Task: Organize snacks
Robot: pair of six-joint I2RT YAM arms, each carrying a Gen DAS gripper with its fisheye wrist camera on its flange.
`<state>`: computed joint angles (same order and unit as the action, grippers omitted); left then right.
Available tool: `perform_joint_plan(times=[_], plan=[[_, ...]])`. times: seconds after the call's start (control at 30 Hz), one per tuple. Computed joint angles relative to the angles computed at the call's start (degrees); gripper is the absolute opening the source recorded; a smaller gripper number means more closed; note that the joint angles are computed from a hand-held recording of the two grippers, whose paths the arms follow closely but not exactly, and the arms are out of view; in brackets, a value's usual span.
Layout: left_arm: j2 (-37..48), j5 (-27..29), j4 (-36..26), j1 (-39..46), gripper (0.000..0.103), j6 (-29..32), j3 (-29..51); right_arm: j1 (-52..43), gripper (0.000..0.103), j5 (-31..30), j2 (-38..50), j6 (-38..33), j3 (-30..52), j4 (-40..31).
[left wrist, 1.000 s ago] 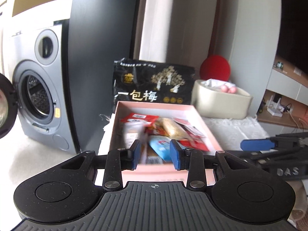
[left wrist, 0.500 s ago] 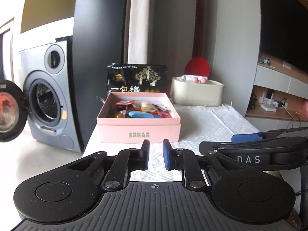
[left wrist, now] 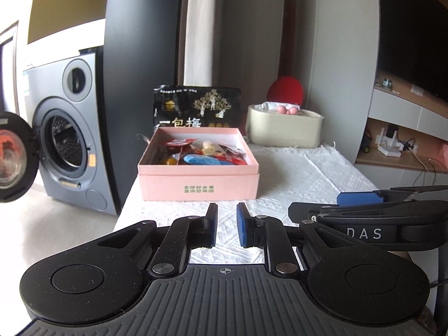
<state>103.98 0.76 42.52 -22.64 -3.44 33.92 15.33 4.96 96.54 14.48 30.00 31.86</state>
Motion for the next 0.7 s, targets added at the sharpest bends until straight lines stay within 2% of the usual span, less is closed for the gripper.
perform_joint_plan(times=[0.7], plan=[[-0.1,0.8,-1.4,0.1,0.018,-0.1,0.3,-0.4,0.074,-1.2,0.4,-0.3,0.3,-0.7]])
